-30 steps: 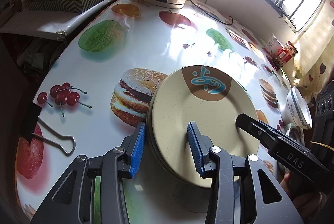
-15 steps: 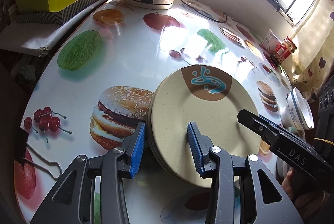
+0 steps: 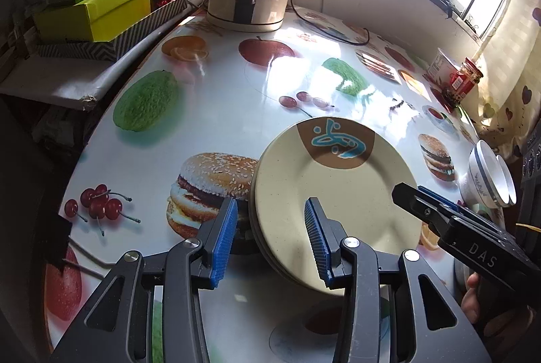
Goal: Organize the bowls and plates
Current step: 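Open both grippers and move them away from the plates toward the white bowls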
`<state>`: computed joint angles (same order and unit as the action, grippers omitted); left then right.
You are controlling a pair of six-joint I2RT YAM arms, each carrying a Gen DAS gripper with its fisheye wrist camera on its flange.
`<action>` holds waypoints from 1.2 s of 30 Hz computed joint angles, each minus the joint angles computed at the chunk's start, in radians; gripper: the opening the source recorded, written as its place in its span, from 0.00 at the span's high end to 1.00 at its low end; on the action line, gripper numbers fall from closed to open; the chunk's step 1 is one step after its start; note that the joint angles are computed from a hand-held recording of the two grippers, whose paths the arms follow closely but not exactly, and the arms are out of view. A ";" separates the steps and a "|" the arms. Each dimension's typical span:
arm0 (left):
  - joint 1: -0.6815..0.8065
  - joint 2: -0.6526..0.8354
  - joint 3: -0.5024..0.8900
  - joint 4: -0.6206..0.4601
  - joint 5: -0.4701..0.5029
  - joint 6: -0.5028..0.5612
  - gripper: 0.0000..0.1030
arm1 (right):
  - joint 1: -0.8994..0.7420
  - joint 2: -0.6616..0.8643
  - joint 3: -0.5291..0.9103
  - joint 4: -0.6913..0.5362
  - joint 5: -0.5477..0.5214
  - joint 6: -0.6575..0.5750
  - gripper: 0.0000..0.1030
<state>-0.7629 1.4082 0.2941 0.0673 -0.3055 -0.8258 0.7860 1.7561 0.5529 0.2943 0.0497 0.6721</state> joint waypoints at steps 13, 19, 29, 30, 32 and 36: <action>-0.271 -0.219 0.035 -0.283 -0.181 -0.183 0.58 | 0.116 -0.303 -0.121 -0.149 0.176 0.060 0.48; -0.404 -0.200 0.088 -0.352 -0.256 -0.260 0.58 | 0.179 -0.453 -0.176 -0.252 0.266 0.112 0.46; -0.534 -0.118 0.185 -0.422 -0.341 -0.334 0.58 | 0.255 -0.671 -0.231 -0.438 0.384 0.184 0.45; -0.545 -0.102 0.201 -0.434 -0.355 -0.333 0.58 | 0.261 -0.689 -0.235 -0.458 0.395 0.189 0.45; -0.549 -0.086 0.215 -0.422 -0.349 -0.320 0.58 | 0.270 -0.724 -0.245 -0.492 0.414 0.199 0.45; -0.547 -0.027 0.251 -0.384 -0.342 -0.288 0.58 | 0.269 -0.799 -0.270 -0.560 0.438 0.221 0.45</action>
<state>-1.3100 1.3814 0.5450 -0.3163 -0.6472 -1.1134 1.0551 0.9570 0.2829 -0.2654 0.4880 0.8926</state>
